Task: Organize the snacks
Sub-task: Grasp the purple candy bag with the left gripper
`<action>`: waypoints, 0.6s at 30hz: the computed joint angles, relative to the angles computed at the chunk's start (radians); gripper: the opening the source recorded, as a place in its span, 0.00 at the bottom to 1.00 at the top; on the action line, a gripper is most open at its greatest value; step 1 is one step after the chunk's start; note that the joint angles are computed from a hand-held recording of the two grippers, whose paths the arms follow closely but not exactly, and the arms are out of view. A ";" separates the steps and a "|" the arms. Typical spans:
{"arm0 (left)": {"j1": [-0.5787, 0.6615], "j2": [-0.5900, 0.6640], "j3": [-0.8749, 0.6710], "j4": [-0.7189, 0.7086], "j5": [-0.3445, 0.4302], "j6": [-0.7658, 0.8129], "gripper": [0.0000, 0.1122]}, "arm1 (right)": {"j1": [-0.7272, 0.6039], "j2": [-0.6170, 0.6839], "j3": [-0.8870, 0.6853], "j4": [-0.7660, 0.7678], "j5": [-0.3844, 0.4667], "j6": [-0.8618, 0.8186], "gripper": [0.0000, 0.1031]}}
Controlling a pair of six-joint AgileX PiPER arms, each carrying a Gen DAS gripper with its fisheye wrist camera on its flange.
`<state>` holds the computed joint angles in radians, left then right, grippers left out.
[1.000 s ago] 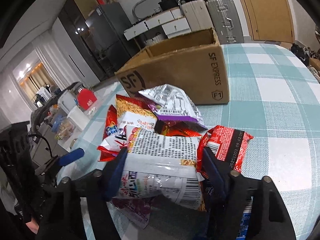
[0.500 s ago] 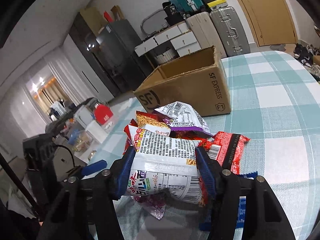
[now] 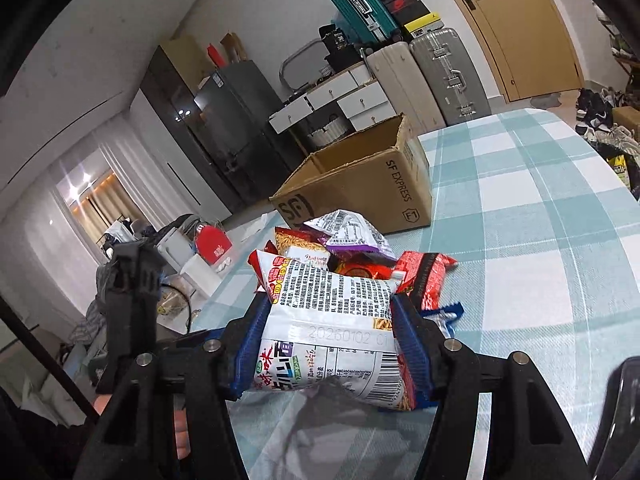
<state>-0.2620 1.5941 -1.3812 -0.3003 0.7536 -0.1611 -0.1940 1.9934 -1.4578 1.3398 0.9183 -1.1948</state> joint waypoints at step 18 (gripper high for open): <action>-0.028 0.101 -0.016 -0.090 -0.044 0.107 0.32 | -0.055 -0.124 0.160 0.013 0.026 -0.054 0.60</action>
